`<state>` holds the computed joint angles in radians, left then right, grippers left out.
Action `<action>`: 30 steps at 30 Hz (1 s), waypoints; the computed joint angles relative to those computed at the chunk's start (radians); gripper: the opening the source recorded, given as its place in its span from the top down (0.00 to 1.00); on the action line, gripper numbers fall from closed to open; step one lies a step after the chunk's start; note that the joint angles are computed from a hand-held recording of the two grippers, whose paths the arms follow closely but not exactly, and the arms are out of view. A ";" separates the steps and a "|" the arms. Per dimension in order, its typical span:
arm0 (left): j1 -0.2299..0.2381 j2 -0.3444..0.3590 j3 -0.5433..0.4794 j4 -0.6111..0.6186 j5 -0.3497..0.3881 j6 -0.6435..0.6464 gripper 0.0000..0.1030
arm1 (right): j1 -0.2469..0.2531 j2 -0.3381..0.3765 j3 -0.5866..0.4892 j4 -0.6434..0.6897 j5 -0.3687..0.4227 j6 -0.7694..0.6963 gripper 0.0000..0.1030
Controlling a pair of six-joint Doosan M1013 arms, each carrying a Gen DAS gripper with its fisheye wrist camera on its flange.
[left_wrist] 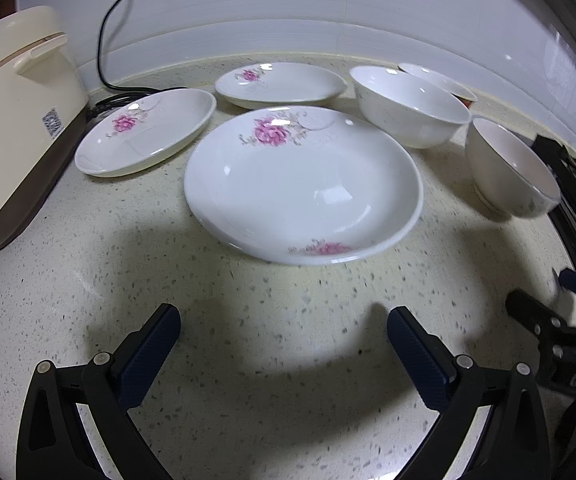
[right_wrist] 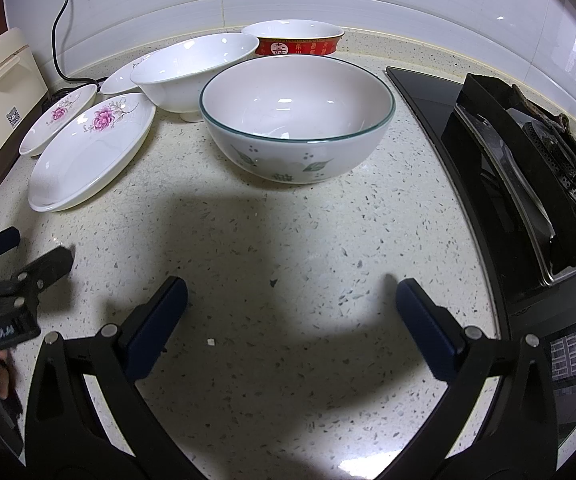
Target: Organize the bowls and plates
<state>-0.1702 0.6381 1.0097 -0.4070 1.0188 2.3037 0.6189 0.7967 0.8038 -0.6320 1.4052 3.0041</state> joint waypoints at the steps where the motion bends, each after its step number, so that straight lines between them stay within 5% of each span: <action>1: 0.004 0.006 -0.015 -0.007 0.029 0.019 0.00 | 0.001 0.004 -0.007 -0.001 0.009 0.005 0.00; 6: 0.058 0.060 -0.102 -0.171 0.130 -0.036 0.00 | 0.009 0.013 -0.025 -0.002 0.042 0.035 0.00; 13: 0.059 0.140 -0.243 -0.132 0.126 -0.215 0.00 | 0.026 0.022 -0.043 0.012 -0.028 -0.066 0.00; 15: 0.060 0.167 -0.289 -0.137 0.134 -0.251 0.00 | 0.030 0.010 -0.020 0.015 -0.104 -0.086 0.00; 20: 0.063 0.216 -0.377 -0.163 0.167 -0.342 0.00 | 0.017 -0.054 0.100 0.052 -0.454 -0.061 0.00; 22: 0.062 0.214 -0.372 -0.162 0.144 -0.360 0.02 | 0.010 -0.046 0.093 0.054 -0.522 -0.017 0.00; 24: 0.058 0.203 -0.348 -0.152 0.095 -0.375 0.06 | 0.001 -0.025 0.056 0.059 -0.525 0.006 0.05; 28: 0.064 0.175 -0.286 -0.186 0.017 -0.372 0.16 | -0.024 0.053 -0.098 0.071 -0.395 0.001 0.40; 30: 0.066 0.166 -0.263 -0.195 -0.013 -0.377 0.20 | -0.036 0.069 -0.126 0.067 -0.382 0.015 0.39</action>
<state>-0.1041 0.8037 0.7469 -0.6020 1.0056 1.9268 0.5833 0.8655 0.6782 -0.5652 1.0236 3.0191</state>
